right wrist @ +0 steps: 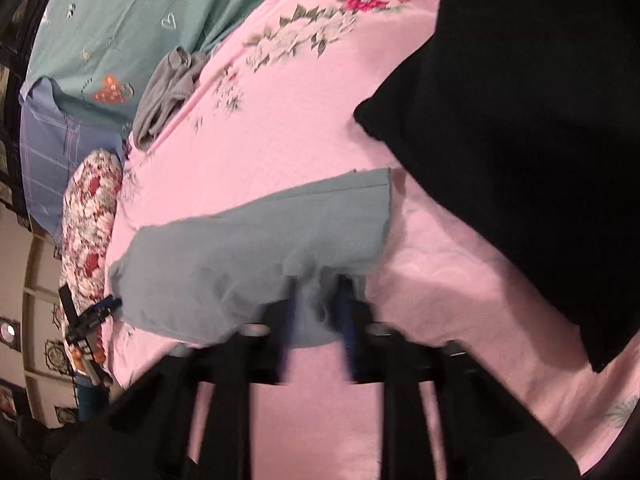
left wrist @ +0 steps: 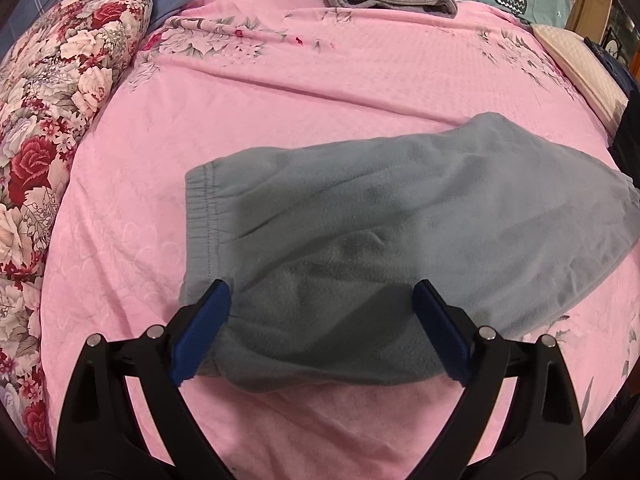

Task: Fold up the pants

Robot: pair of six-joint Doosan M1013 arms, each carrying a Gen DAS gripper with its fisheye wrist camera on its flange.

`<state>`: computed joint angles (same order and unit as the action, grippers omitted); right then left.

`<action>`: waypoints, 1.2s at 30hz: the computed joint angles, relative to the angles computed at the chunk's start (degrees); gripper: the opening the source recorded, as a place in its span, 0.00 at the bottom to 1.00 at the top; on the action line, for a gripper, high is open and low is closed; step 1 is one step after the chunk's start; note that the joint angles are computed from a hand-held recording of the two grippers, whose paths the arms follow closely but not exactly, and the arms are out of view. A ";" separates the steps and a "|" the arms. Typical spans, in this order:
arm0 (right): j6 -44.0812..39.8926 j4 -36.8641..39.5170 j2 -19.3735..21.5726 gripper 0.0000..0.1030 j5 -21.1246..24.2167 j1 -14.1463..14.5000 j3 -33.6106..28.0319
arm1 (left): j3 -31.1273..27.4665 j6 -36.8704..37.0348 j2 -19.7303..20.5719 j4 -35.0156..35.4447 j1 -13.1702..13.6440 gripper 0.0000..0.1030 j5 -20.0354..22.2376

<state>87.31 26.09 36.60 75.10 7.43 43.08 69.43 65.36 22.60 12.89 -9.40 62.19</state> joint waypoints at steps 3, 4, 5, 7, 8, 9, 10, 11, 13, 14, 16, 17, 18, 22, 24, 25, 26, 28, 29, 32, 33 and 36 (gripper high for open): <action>-0.79 2.14 -0.15 0.02 -1.56 -0.27 -0.95 | 0.12 0.12 -0.11 0.19 -0.16 0.91 -0.03; -1.21 3.91 -0.58 0.02 -3.06 -0.53 -0.66 | 0.17 0.10 -0.14 0.10 -0.14 0.91 -0.04; -1.43 6.08 -1.11 0.02 -4.75 -0.85 -0.09 | 0.23 0.04 -0.16 0.03 -0.10 0.91 -0.09; -1.98 8.84 -1.42 0.02 -5.94 -1.16 0.05 | 0.16 -0.14 -0.05 -0.11 -0.03 0.91 0.09; -1.73 8.97 -1.18 0.02 -5.78 -1.06 -0.33 | 0.17 -0.13 -0.03 -0.07 -0.04 0.91 0.07; -0.79 8.16 -0.80 0.02 -5.12 -0.91 -0.84 | 0.19 -0.10 -0.02 0.09 -0.07 0.91 0.03; 0.32 7.50 -0.23 0.02 -3.80 -0.85 -1.58 | 0.21 -0.04 -0.02 0.24 -0.12 0.91 0.04; 2.45 5.99 0.59 0.05 -1.39 -0.85 -2.53 | 0.23 0.04 -0.03 0.28 -0.15 0.91 0.03; 6.28 0.73 0.91 0.13 0.24 -0.34 -2.81 | 0.32 0.43 -0.08 0.07 -0.07 0.91 -0.12; 7.18 -0.66 0.75 0.27 0.49 -0.40 -2.21 | 0.30 0.61 -0.07 -0.08 -0.01 0.91 -0.10; 8.48 -1.05 -0.27 0.33 -0.63 -1.00 0.19 | 0.20 0.75 -0.01 -0.21 0.05 0.91 0.03; 8.01 0.04 -0.70 0.36 -1.18 -1.42 1.31 | 0.07 0.74 0.09 -0.14 0.05 0.91 0.21; 6.96 1.26 -1.05 0.38 -1.70 -1.78 2.29 | -0.10 0.65 0.21 -0.04 0.02 0.91 0.45; 2.88 7.07 -1.18 0.42 -2.36 -2.85 3.90 | -0.50 0.03 0.49 0.40 -0.09 0.91 1.02; 0.81 8.70 -0.79 0.42 -0.71 -2.85 3.29 | -0.42 -0.14 0.43 0.63 -0.20 0.91 1.12; -0.40 9.09 -0.63 0.42 0.16 -2.71 2.99 | -0.44 -0.21 0.43 0.66 -0.22 0.91 1.18; -1.62 8.42 -0.64 0.42 0.31 -2.41 2.88 | -0.55 -0.24 0.52 0.62 -0.20 0.91 1.28; -2.76 8.42 -0.93 0.40 -0.98 -2.31 3.50 | -0.94 -0.60 0.77 0.63 -0.19 0.91 1.77; -2.11 9.13 -0.91 0.29 -1.52 -2.51 3.92 | -1.06 -0.69 0.83 0.62 -0.19 0.91 1.88; -1.48 11.24 -2.07 0.07 -5.43 -3.03 7.10 | -1.08 -0.46 0.83 0.46 -0.15 0.91 1.68; -1.54 12.00 -2.88 0.07 -7.23 -3.08 8.69 | -1.02 -0.32 0.77 0.20 -0.07 0.91 1.45; -2.17 14.25 -4.50 0.06 -10.75 -3.17 11.69 | -0.56 -0.05 0.33 -1.29 0.40 0.91 0.08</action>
<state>85.14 40.33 32.10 64.35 4.26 54.76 68.87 65.31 22.93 11.60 -9.00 62.27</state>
